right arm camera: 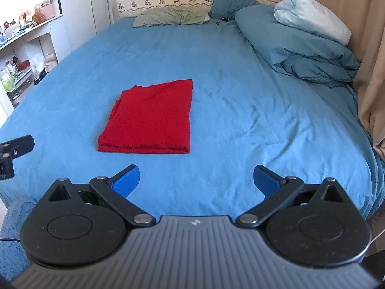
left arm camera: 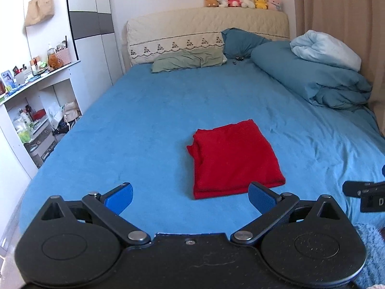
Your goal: Fold small clothes
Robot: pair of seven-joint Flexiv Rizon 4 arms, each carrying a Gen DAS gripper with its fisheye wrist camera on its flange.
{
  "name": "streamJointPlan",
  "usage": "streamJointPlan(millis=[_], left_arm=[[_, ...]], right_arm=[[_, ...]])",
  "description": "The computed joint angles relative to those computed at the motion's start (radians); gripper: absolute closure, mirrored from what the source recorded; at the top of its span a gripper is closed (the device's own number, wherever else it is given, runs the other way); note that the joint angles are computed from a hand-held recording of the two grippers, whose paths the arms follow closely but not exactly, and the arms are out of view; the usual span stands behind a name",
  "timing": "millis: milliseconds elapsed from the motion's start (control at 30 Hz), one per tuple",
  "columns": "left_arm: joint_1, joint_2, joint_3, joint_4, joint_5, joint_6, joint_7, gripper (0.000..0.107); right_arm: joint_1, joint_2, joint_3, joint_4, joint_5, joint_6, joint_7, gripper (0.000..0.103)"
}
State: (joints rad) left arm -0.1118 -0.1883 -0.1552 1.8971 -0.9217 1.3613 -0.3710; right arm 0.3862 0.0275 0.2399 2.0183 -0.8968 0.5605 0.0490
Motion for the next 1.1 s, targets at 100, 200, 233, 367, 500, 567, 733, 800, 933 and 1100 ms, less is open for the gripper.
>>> streamJointPlan(millis=[100,200,233,367,500,567,733,800,933,1100], left_arm=[[-0.003,0.002,-0.009,0.006,-0.027,0.019,0.029,0.004],[-0.005,0.002,-0.01,0.008,-0.039,0.029,0.044,0.004],[-0.006,0.004,-0.01,0.009,-0.043,0.029,0.044,0.004],[-0.009,0.003,-0.008,0.01,-0.052,0.034,0.051,0.004],[-0.012,0.008,-0.015,0.016,-0.075,0.045,0.066,0.004],[-0.013,0.008,-0.014,0.016,-0.086,0.044,0.074,0.004],[-0.017,0.009,-0.008,0.015,-0.094,0.045,0.078,0.004],[-0.016,0.01,-0.007,0.013,-0.1,0.039,0.083,0.004],[-0.016,0.01,-0.009,0.015,-0.119,0.049,0.109,0.004],[-0.021,0.01,-0.012,0.014,-0.147,0.061,0.13,0.004]], right_arm=[[-0.002,0.003,-0.001,0.002,0.003,0.0,0.0,0.0],[-0.006,0.006,-0.002,0.005,0.004,0.008,0.004,0.0],[-0.007,0.006,-0.001,0.006,0.002,0.008,0.004,0.0],[-0.009,0.008,-0.001,0.006,0.004,0.015,0.003,0.0],[-0.009,0.008,0.0,0.006,0.001,0.016,0.003,0.0],[-0.009,0.008,0.001,0.005,0.002,0.015,0.004,0.0],[-0.01,0.009,0.001,0.006,0.0,0.017,0.005,0.0],[-0.009,0.008,0.002,0.005,-0.001,0.016,0.007,0.0],[-0.003,0.001,0.004,-0.002,-0.007,0.007,0.017,0.0],[0.004,-0.003,0.003,-0.008,-0.006,0.0,0.021,0.0]])
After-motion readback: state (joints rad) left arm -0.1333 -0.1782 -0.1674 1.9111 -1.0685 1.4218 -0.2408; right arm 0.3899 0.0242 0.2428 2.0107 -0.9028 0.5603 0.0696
